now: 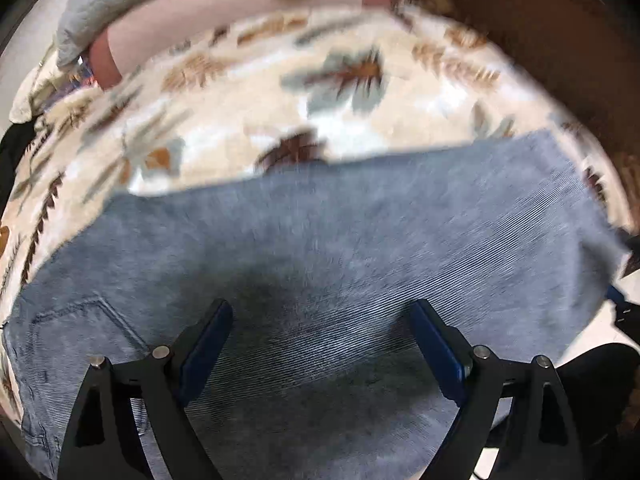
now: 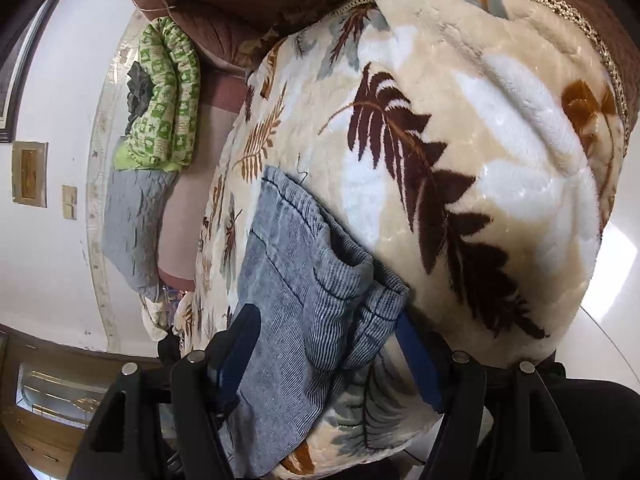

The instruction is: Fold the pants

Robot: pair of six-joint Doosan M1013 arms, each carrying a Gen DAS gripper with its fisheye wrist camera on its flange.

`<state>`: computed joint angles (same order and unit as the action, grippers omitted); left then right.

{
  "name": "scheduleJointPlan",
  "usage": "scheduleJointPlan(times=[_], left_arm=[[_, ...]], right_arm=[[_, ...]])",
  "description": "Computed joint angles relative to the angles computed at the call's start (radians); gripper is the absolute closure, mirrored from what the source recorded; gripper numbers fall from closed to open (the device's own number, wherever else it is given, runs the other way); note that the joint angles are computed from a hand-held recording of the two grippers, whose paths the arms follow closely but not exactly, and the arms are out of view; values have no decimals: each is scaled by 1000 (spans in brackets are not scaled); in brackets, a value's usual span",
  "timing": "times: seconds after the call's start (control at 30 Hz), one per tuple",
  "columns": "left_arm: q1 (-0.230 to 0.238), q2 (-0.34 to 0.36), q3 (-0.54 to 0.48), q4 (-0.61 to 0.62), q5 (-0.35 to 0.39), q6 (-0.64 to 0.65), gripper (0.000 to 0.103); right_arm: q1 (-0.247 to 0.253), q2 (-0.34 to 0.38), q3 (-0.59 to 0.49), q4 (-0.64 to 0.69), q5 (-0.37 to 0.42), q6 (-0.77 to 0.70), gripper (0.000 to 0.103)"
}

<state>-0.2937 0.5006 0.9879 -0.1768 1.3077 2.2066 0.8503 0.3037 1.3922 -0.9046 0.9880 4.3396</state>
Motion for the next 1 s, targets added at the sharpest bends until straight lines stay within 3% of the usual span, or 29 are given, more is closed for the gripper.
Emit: scheduleJointPlan(times=[0.07, 0.2, 0.27, 0.4, 0.43, 0.5, 0.57, 0.73, 0.9, 1.0], left_arm=[[1, -5, 19, -11, -30, -7, 10], [-1, 3, 7, -1, -12, -16, 5], [-1, 15, -11, 1, 13, -23, 4], [-5, 22, -25, 16, 18, -35, 2], [-4, 21, -20, 13, 11, -35, 1], [-2, 19, -12, 11, -1, -34, 0], [-4, 22, -22, 25, 19, -46, 0], [-13, 69, -111, 60, 132, -67, 0], [5, 42, -91, -65, 140, -40, 0], [-4, 41, -78, -40, 150, -52, 0]], right_arm=[[3, 1, 4, -24, 5, 22, 30], [7, 4, 1, -38, 30, 41, 34], [11, 8, -11, -24, 64, 33, 49], [17, 2, -1, -25, 64, 58, 49], [23, 1, 0, -30, 86, 75, 48], [30, -5, 12, -38, 107, 116, 34], [31, -16, 36, -68, 71, 146, 33], [19, -11, 30, -48, 34, 58, 32], [16, -14, 44, -79, 18, 95, 29], [10, -8, 31, -66, 21, 48, 25]])
